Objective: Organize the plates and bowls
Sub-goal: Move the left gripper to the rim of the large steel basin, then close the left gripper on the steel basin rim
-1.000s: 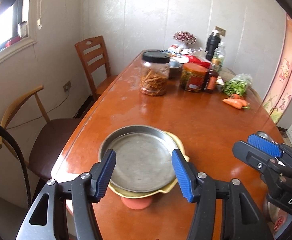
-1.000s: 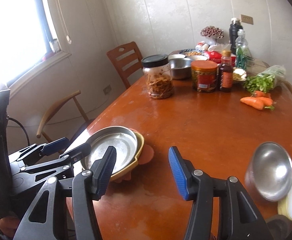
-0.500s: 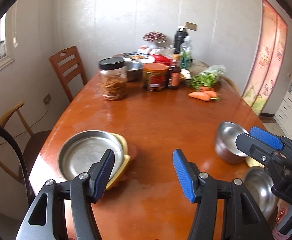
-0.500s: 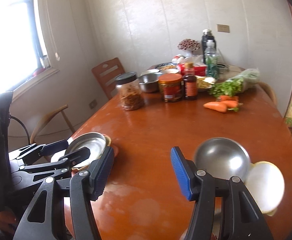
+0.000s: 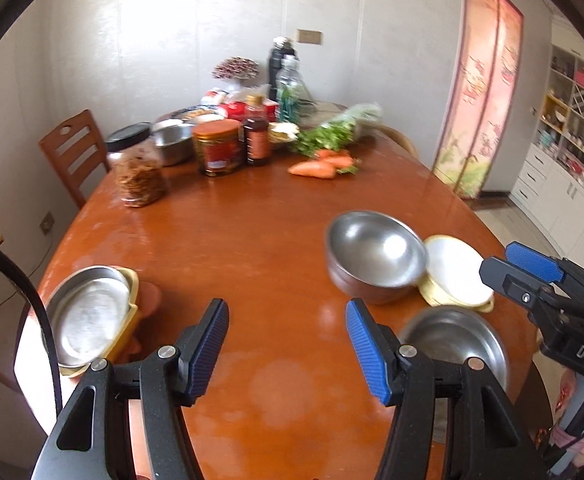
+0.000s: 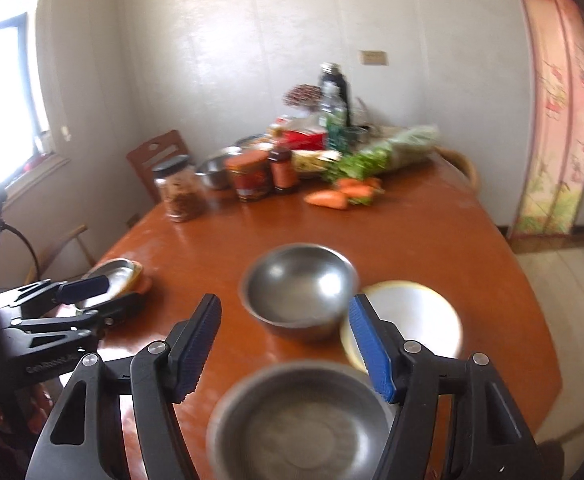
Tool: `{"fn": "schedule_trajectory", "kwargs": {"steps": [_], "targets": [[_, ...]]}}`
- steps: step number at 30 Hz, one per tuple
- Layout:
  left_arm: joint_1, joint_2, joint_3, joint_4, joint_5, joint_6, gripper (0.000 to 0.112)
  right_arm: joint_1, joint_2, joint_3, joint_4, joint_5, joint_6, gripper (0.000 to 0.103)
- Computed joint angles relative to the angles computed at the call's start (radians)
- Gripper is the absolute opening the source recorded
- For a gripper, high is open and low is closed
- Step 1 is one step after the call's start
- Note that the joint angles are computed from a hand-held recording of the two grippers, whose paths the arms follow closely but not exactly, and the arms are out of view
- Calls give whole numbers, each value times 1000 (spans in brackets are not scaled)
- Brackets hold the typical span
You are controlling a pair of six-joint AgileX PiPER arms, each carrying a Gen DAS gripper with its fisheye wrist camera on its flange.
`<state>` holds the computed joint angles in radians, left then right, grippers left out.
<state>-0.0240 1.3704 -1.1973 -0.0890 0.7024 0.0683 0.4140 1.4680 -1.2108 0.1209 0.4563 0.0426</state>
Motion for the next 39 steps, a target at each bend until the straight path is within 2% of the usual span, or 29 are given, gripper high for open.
{"fn": "schedule_trajectory", "kwargs": {"steps": [10,16,19,22,33,39], "targets": [[-136,15,55,64,-19,-96,61,-188,-70,185,266,16,-299,68],[-172,19,84,59,-32,-110,61,-222,-79,250,325,16,-383,68],[-193,25,102,61,-42,-124,61,-207,-102,296,289,-35,-375,68],[-207,32,114,54,-44,-123,61,-213,-99,310,323,-39,-416,68],[-240,60,139,55,-51,-132,61,-213,-67,365,443,-82,-548,44],[-257,104,120,103,-37,-190,71,-247,-35,363,546,-63,-654,31]]}}
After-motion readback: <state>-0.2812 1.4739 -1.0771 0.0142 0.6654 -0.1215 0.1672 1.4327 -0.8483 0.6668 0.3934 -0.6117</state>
